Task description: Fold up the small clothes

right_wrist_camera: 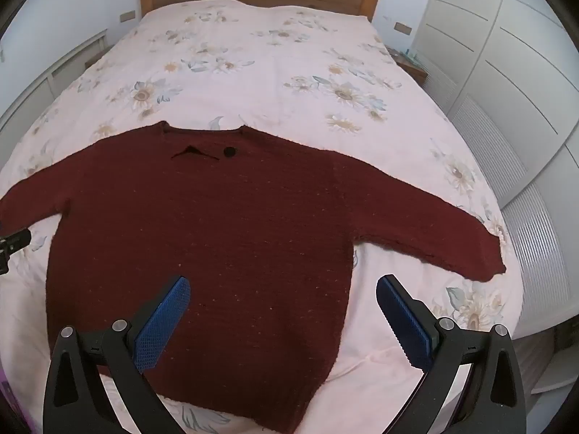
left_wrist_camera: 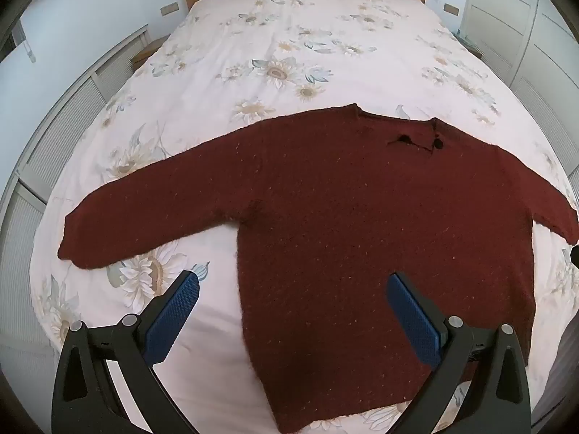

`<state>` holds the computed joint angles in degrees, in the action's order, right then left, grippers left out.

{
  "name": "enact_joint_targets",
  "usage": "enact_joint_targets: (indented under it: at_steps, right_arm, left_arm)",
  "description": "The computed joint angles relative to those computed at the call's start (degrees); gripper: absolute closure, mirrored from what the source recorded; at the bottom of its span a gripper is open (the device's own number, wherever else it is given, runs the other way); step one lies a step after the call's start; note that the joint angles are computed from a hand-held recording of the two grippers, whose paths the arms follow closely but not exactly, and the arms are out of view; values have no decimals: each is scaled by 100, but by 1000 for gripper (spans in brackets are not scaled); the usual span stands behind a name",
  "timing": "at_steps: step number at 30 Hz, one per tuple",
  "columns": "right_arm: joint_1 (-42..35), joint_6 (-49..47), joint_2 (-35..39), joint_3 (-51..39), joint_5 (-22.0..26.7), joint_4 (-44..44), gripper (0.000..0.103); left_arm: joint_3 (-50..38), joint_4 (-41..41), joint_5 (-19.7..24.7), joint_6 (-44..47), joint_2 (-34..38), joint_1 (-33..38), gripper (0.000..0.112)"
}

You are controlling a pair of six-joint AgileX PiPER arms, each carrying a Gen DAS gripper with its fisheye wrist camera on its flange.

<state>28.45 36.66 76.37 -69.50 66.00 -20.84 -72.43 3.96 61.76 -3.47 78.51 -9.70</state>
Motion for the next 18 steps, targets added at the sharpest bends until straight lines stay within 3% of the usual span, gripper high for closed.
enact_joint_targets:
  at_steps: [18]
  right_arm:
    - [-44,-95,-16,45,-7,38,0]
  left_arm:
    - [39,275,-13,-76,-29,-185,10]
